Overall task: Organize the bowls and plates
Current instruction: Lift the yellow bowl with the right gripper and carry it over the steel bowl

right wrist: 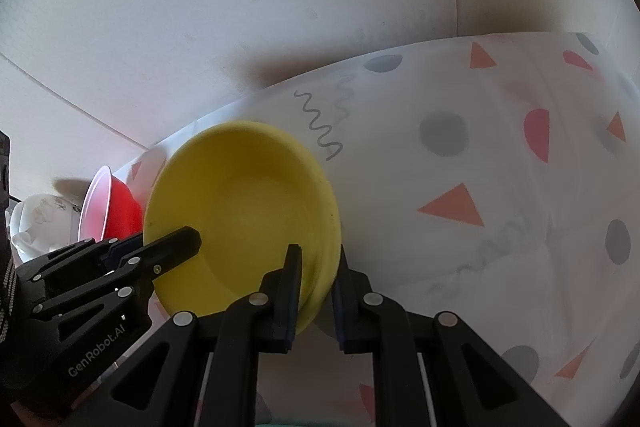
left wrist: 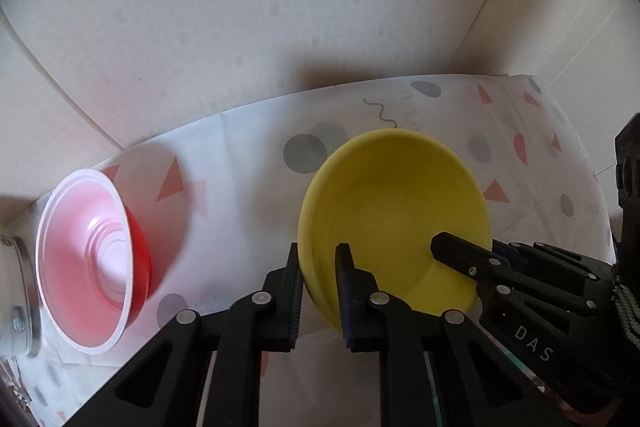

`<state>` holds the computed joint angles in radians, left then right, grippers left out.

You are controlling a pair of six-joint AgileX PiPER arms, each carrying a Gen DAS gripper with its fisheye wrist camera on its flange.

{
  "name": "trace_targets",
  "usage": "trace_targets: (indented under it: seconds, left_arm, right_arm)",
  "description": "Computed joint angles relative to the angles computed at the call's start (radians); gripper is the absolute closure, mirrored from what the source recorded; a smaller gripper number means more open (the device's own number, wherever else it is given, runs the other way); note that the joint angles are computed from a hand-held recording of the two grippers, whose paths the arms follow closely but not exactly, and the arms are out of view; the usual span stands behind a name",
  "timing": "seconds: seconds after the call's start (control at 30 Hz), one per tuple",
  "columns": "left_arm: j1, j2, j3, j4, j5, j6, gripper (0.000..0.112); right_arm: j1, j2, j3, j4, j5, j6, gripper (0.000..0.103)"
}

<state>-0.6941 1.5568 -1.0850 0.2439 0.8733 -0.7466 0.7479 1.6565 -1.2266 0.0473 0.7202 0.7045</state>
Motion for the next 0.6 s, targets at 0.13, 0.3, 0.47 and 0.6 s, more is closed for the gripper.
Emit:
trace_targets:
  seconds: [0.13, 0.3, 0.47, 0.6]
  left_arm:
    - [-0.008, -0.012, 0.006, 0.005, 0.000, -0.016, 0.097]
    - [-0.015, -0.050, 0.017, 0.002, 0.007, -0.024, 0.097]
    - [-0.027, -0.084, 0.029, 0.015, 0.015, -0.037, 0.097]
    - [-0.041, -0.112, 0.047, 0.021, 0.028, -0.068, 0.097]
  right_arm:
    - [0.006, -0.011, 0.004, -0.005, 0.004, 0.014, 0.089]
    - [0.014, -0.029, 0.005, -0.017, 0.014, 0.027, 0.089]
    - [0.027, -0.052, 0.001, -0.032, 0.029, 0.044, 0.089]
    - [0.045, -0.072, -0.003, -0.045, 0.041, 0.060, 0.089]
